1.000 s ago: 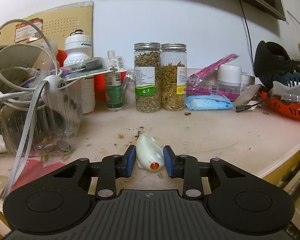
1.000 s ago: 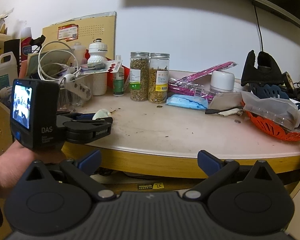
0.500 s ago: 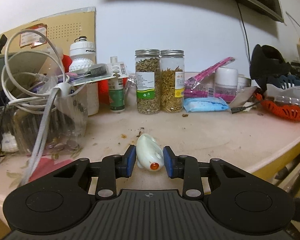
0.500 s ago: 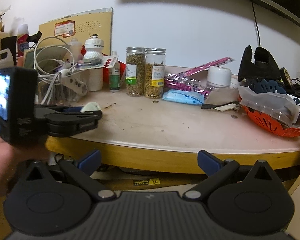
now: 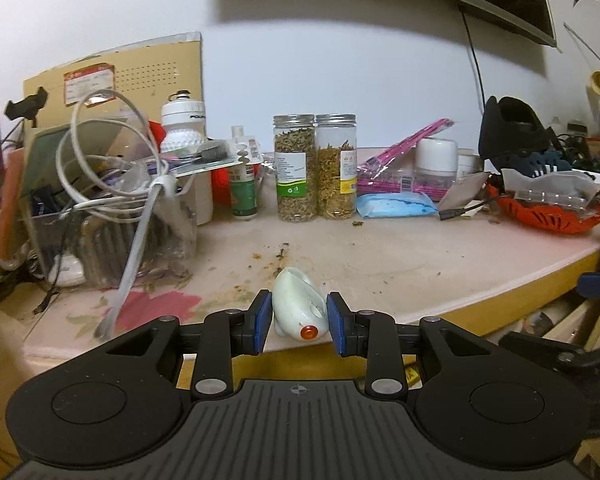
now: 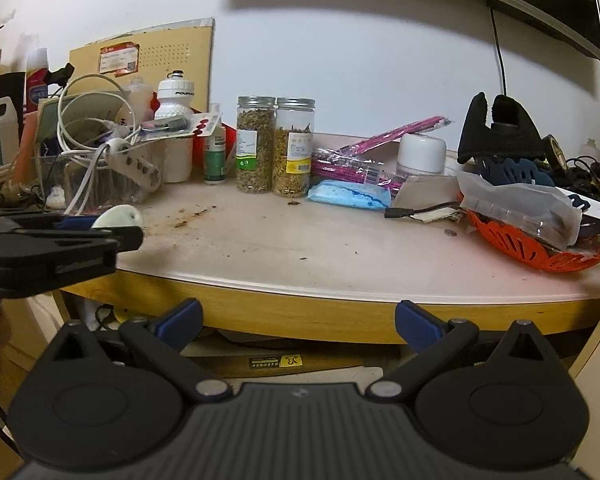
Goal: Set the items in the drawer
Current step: 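Lift the white bottle off the countertop with the left tool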
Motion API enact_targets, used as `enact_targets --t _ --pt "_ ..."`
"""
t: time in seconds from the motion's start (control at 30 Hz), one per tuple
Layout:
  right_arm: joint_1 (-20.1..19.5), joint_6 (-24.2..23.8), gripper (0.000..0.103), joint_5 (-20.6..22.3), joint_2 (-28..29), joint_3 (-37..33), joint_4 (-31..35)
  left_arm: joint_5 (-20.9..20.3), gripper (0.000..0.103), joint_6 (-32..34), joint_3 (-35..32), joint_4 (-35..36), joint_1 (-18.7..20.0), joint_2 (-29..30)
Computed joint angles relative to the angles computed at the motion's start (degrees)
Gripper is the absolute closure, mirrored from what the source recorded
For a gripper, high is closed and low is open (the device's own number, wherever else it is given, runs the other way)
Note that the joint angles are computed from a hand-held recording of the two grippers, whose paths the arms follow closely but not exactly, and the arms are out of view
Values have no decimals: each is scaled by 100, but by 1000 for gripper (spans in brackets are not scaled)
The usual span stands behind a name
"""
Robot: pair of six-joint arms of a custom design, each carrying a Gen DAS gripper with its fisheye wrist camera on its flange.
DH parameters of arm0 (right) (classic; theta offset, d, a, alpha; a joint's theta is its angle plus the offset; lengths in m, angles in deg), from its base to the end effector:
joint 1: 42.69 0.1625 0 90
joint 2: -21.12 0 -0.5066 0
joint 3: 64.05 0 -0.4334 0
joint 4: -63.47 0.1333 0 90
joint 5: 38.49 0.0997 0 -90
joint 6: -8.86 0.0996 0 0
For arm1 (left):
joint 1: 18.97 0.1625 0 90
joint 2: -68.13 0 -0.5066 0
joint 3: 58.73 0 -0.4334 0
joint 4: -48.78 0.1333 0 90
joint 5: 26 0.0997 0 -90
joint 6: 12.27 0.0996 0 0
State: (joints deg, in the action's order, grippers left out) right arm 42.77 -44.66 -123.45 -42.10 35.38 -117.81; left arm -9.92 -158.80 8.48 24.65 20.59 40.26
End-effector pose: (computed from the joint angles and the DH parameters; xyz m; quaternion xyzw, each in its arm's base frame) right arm 0.0849 -0.7254 0.3837 0.3857 -0.7977 0.4227 0.1900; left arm -0.4582 -0.6755 0.0211 0.1529 0.7162 -0.5504 0.4008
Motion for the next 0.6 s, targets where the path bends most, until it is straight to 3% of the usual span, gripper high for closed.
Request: enact_targets --t 0.6 --pt "-73 -86 0 78 -309 355 71 -702 74 -2056 64 1696 -443 113"
